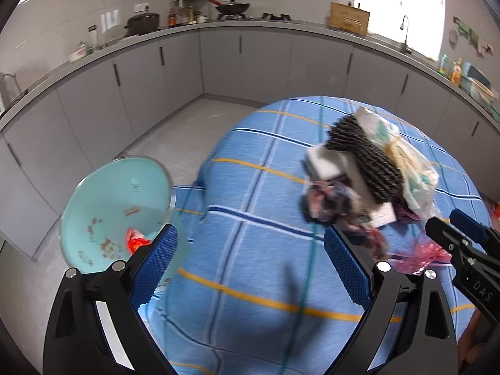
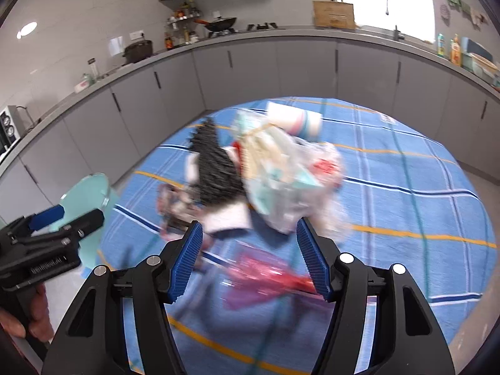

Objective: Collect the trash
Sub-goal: 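Grasp the pink plastic wrapper with the right gripper while the left gripper reaches toward the patterned cloth, then grasp the patterned cloth with the left gripper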

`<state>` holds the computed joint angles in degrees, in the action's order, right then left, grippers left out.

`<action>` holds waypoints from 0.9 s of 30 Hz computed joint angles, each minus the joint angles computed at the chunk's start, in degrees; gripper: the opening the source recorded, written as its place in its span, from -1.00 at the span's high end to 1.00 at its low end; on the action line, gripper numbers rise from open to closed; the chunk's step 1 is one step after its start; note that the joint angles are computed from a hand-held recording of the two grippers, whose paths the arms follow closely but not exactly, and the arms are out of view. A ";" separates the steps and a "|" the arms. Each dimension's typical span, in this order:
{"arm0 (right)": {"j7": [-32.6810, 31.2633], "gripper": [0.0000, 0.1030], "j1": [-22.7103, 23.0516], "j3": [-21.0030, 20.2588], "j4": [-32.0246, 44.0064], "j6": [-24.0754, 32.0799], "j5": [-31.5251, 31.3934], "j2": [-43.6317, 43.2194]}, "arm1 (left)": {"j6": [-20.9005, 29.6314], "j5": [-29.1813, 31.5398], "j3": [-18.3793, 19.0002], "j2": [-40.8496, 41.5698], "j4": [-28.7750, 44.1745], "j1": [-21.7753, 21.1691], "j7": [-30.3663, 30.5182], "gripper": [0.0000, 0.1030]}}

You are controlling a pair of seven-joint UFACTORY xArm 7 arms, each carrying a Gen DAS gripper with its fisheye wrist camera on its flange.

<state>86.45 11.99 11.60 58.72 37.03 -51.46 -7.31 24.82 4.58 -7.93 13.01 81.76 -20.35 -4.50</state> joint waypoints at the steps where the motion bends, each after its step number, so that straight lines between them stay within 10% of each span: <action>1: -0.12 -0.22 -0.07 -0.20 -1.04 0.15 0.40 -0.93 | 0.25 0.01 -0.34 0.42 0.56 -0.41 0.02 -0.80; 15: -4.21 -0.22 -7.01 1.53 -14.19 -5.53 9.39 -14.22 | 4.84 4.88 1.33 8.83 9.96 -7.82 -6.52 -0.72; 27: -4.24 -0.26 -14.02 5.40 -16.89 -10.60 12.28 -17.97 | 4.88 -1.40 -1.62 9.26 7.87 -3.83 0.06 0.71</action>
<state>82.22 -2.03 17.01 41.82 26.43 -39.18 -25.28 29.70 3.18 -9.55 22.27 89.63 -24.18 -4.44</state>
